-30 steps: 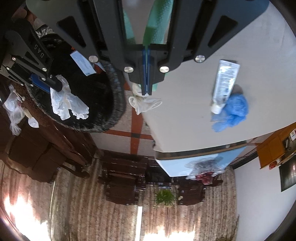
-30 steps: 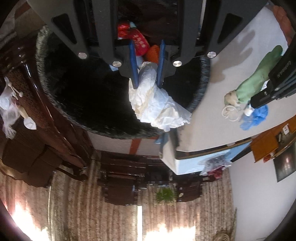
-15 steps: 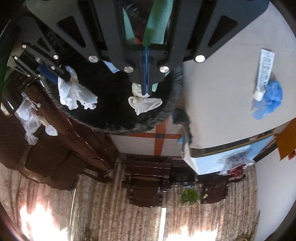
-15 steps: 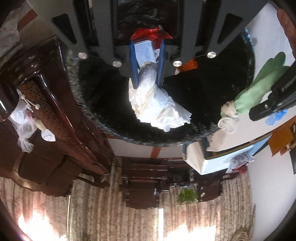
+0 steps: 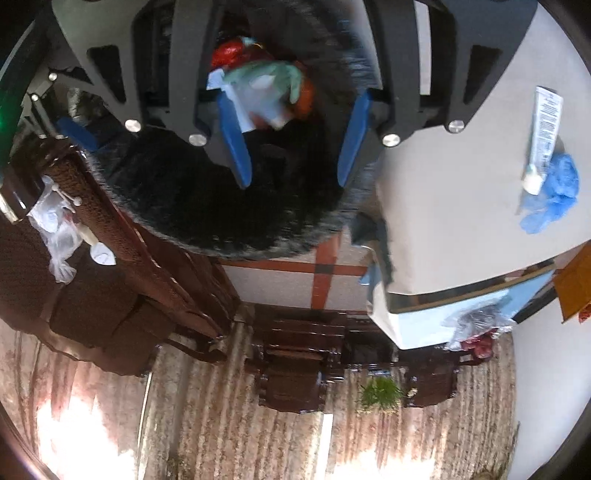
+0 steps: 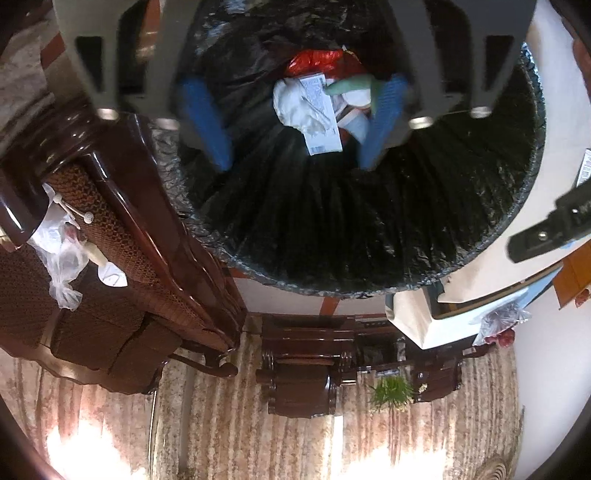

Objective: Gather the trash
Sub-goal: 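Move both tools back to the last items on the table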

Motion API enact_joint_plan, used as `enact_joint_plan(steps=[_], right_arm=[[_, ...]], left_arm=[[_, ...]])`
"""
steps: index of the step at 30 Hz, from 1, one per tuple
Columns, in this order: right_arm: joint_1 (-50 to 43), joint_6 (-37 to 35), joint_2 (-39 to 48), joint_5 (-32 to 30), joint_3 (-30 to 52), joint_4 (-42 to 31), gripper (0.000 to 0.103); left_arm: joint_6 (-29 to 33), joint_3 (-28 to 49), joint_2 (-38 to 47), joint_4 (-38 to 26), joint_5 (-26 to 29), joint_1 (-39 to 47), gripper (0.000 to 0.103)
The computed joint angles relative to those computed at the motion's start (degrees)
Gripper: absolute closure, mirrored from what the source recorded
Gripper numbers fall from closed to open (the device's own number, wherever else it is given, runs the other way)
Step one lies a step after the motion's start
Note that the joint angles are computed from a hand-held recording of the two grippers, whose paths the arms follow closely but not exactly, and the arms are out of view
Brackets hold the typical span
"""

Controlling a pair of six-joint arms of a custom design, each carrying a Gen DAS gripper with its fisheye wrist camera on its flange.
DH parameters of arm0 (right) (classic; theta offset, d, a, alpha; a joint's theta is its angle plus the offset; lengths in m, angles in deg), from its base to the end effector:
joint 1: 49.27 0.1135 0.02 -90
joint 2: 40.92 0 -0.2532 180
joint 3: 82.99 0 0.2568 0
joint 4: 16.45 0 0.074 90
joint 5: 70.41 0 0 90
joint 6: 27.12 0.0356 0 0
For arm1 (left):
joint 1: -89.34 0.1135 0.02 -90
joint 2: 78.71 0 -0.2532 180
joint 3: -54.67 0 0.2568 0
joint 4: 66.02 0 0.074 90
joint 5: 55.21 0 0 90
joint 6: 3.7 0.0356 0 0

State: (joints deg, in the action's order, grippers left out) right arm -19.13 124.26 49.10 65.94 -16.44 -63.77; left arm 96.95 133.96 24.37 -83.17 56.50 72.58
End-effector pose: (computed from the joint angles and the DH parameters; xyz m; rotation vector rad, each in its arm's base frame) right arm 0.2621 0.1224 0.1713 0.7829 2.1788 -0.4097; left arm 0.3727 -0.1260 0.1864 0.7283 2.1510 -0.4882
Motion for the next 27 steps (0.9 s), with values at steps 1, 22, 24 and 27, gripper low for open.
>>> enact_joint_plan(steps=[1, 22, 24, 27], right_arm=[[0.37, 0.04, 0.77, 0.18, 0.96, -0.08, 0.011], [8.62, -16.04, 34.30, -4.96, 48.45, 1.87, 0.006], [9.19, -17.09, 38.46, -5.35, 54.99, 0.18, 0.006], [9.68, -18.18, 43.68, -6.13, 63.16, -1.96, 0.006]], left_arm=[[0.67, 0.54, 0.08, -0.31, 0.19, 1.23, 0.047], [8.88, 19.22, 12.78, -6.11, 1.36, 30.62, 0.033], [9.41, 21.15, 14.29, -6.75, 1.54, 32.22, 0.033], [9.76, 23.89, 16.15, -7.61, 1.88, 34.12, 0.033]])
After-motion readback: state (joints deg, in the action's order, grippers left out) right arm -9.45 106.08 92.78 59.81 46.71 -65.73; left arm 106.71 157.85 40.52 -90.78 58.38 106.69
